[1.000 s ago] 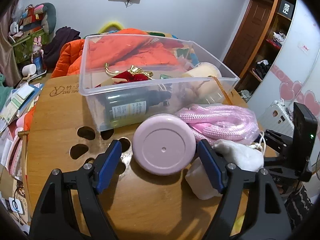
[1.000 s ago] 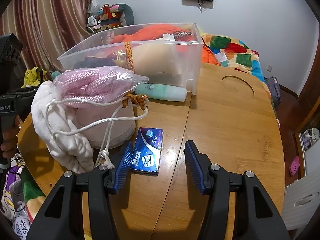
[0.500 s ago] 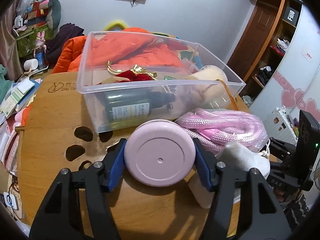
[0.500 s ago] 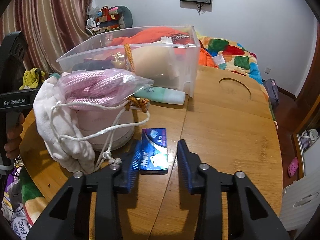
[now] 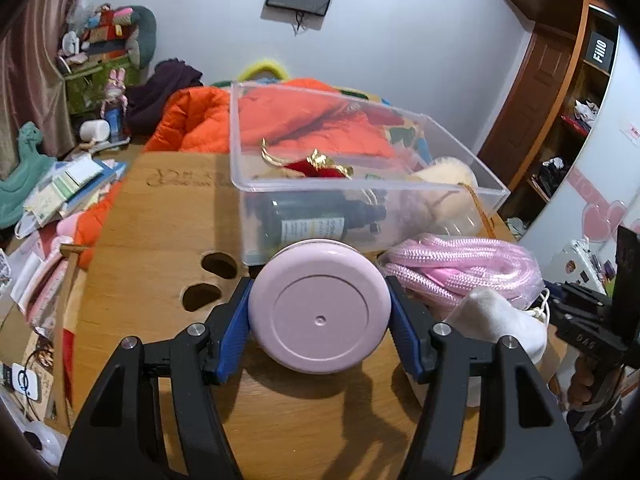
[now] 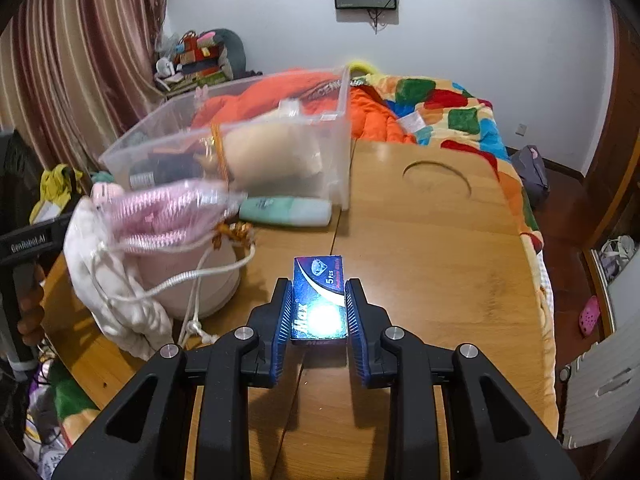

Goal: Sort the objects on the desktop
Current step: 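Carry the pink container over the clear box with the left gripper while the right gripper carries the card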

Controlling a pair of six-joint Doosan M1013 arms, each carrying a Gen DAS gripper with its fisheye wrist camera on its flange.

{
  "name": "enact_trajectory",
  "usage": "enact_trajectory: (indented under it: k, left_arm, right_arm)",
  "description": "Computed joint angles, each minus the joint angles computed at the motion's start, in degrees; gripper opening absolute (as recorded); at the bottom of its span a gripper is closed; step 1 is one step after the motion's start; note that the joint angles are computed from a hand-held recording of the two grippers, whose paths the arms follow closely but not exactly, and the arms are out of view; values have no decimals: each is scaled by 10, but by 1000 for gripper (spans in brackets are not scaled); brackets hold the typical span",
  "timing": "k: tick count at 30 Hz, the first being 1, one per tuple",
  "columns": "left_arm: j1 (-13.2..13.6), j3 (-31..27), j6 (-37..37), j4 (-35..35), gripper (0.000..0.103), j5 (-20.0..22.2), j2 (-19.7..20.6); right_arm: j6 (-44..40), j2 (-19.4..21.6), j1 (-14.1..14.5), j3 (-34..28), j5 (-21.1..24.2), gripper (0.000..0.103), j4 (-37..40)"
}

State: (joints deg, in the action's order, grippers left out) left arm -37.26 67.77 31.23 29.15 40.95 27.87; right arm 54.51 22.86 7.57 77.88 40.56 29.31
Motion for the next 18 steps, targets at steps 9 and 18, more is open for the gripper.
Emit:
enact_trajectory:
  k: [9, 18]
  left_arm:
    - [-14, -5, -43, 91, 62, 27, -7]
    - [-17, -1, -81, 150, 62, 17, -18]
  right_arm:
    - [-12, -6, 2, -12, -15, 25, 5]
    - [-25, -4, 8, -37, -23, 25, -6]
